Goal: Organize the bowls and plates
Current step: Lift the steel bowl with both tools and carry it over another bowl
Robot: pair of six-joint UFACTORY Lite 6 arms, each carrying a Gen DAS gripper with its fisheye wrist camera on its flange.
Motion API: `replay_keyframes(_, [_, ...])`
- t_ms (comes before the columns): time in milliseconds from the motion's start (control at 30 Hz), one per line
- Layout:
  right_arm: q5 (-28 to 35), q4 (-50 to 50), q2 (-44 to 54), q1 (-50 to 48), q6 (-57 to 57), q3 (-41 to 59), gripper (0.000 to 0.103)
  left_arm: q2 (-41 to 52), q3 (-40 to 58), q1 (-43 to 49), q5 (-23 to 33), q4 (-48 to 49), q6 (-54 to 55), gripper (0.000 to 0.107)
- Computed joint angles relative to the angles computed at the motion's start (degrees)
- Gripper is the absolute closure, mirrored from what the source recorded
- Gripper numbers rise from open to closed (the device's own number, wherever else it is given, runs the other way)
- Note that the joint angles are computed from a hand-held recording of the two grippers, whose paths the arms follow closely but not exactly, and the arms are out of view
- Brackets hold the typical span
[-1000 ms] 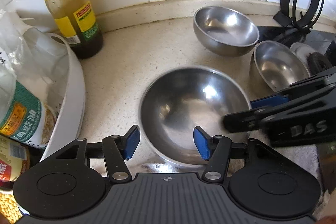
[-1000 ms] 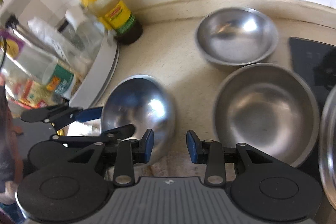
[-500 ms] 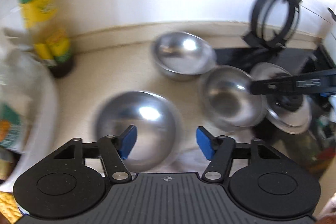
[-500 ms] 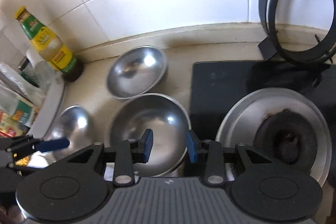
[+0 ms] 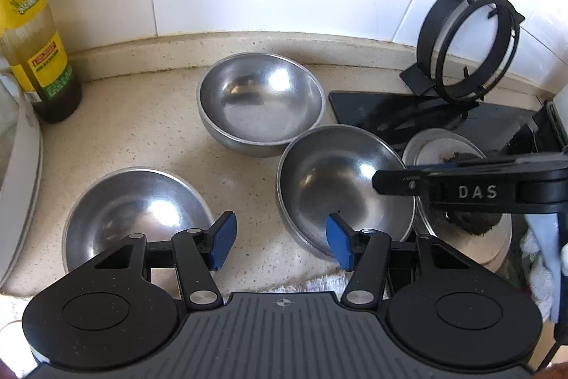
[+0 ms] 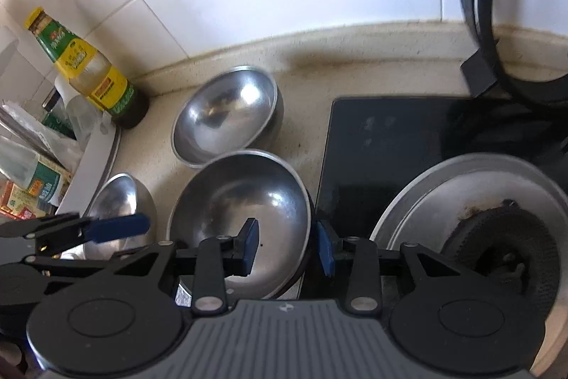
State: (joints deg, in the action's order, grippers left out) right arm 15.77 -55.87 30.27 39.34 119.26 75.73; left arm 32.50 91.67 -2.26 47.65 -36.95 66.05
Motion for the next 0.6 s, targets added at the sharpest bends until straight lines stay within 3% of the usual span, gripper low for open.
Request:
replay_keyframes(133, [-2.7,0.3,1.9,-0.3,0.2,0.3,0.062,2.4,1.0,-3.0,-2.9,2.9,-2.7,0.046])
replay_keyframes(200, [-4.1,-1.7,2.6,0.0,2.5,0.3,0.062,4.7,2.6,-4.3,-3.1,5.5,-5.4,0.065])
replay_keyframes(267, [-3.9,-1.5,3.7,0.5,2.7,1.4,0.062,6.3,4.0,-4.5,-1.5,6.1,-6.0,0.072])
replay_keyframes(367, [-3.4,-1.7,3.8,1.2,3.9,1.7,0.062,3.2,-0.6,-5.3,-6.1,5.5,-2.3,0.072])
replay_keyframes(600, [3.1,-1.6,0.5,4.2,3.5,2.6,0.062,-1.3,-3.5,-3.7,-5.9,0.8,3.2,0.071])
